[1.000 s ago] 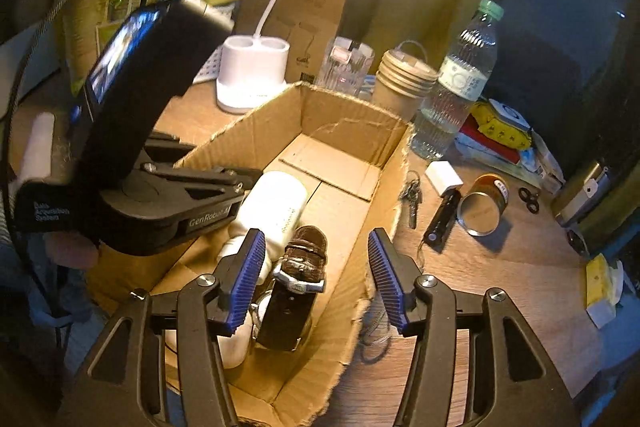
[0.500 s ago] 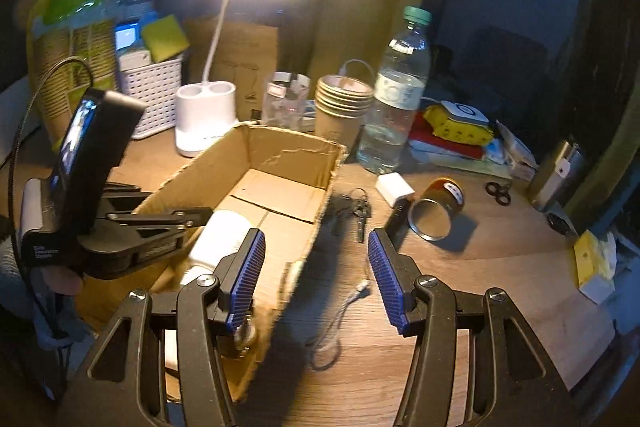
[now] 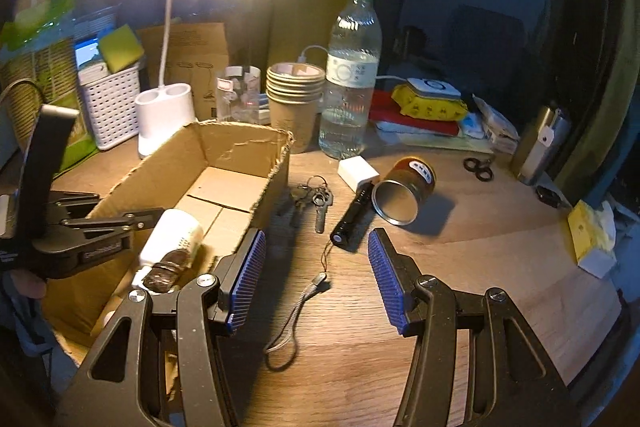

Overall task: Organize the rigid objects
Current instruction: 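Move the right gripper back to the black flashlight on the desk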

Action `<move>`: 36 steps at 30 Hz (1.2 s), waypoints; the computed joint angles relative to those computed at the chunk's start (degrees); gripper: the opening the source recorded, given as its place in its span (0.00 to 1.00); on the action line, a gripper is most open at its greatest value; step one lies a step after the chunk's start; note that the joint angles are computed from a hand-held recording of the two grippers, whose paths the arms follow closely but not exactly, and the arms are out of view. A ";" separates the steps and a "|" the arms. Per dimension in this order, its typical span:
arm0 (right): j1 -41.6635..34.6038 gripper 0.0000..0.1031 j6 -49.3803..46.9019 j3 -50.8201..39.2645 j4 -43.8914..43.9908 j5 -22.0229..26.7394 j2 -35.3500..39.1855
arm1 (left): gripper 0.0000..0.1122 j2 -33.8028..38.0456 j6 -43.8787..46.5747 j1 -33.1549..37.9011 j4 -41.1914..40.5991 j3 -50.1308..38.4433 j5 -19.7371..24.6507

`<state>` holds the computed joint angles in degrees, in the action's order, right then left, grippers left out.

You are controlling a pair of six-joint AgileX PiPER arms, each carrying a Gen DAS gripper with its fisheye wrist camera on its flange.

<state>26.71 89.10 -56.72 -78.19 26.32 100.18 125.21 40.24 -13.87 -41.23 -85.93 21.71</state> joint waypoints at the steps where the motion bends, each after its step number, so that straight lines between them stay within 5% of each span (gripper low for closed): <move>1: -0.40 0.55 -0.11 -0.12 0.12 -0.26 0.21 | 0.12 -0.05 0.09 0.07 -0.06 0.04 0.05; 24: -10.12 0.55 -7.89 -6.85 7.58 -7.04 10.04 | 0.12 -0.05 0.20 0.07 -0.14 0.08 0.01; 36: -16.74 0.55 -38.85 -15.10 42.38 -12.27 13.47 | 0.12 -0.06 0.21 0.07 -0.16 0.10 0.01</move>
